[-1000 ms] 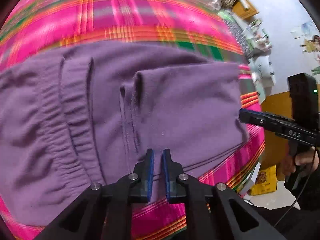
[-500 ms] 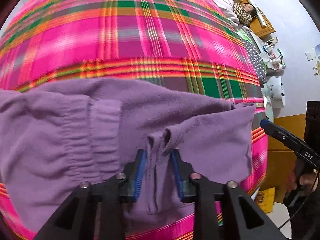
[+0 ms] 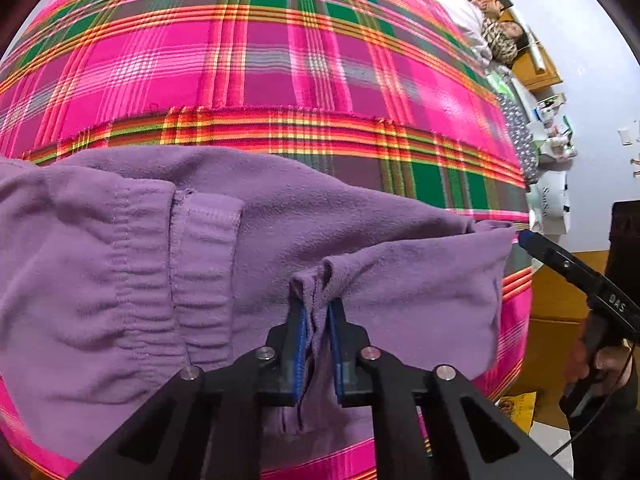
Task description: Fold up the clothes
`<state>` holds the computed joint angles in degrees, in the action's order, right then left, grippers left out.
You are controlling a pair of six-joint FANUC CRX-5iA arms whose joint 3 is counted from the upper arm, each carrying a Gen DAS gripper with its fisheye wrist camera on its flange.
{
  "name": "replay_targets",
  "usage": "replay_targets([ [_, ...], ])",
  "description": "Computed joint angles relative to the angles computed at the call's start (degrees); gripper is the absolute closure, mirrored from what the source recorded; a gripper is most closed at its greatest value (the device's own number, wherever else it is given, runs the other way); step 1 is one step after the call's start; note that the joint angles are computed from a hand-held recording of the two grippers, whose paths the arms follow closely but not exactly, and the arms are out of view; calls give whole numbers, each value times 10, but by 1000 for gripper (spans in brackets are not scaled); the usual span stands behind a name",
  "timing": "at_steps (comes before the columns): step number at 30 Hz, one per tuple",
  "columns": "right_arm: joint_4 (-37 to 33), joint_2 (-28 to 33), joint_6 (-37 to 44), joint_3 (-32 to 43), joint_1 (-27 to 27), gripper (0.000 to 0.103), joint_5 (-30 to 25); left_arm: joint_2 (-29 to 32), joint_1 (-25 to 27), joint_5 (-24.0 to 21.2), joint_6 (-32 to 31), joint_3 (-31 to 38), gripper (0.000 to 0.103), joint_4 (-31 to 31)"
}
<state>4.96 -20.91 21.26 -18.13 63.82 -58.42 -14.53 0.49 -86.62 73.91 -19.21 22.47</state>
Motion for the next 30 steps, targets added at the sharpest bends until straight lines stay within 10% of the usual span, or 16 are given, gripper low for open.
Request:
replay_targets([
  [8,-2,-2,32,15,-24,61,-18,-76,66,-58,-169,-34,94,156],
  [16,-110,73,240,113,-101,57,-82,-80,38,-108,-233,-38,94,255],
  [24,-242,224,475,274,-158,55,-284,-83,16,-118,-245,-44,94,277],
  [30,-214,285,480,319,-150,55,-371,-87,-1,-118,-247,-43,94,277],
])
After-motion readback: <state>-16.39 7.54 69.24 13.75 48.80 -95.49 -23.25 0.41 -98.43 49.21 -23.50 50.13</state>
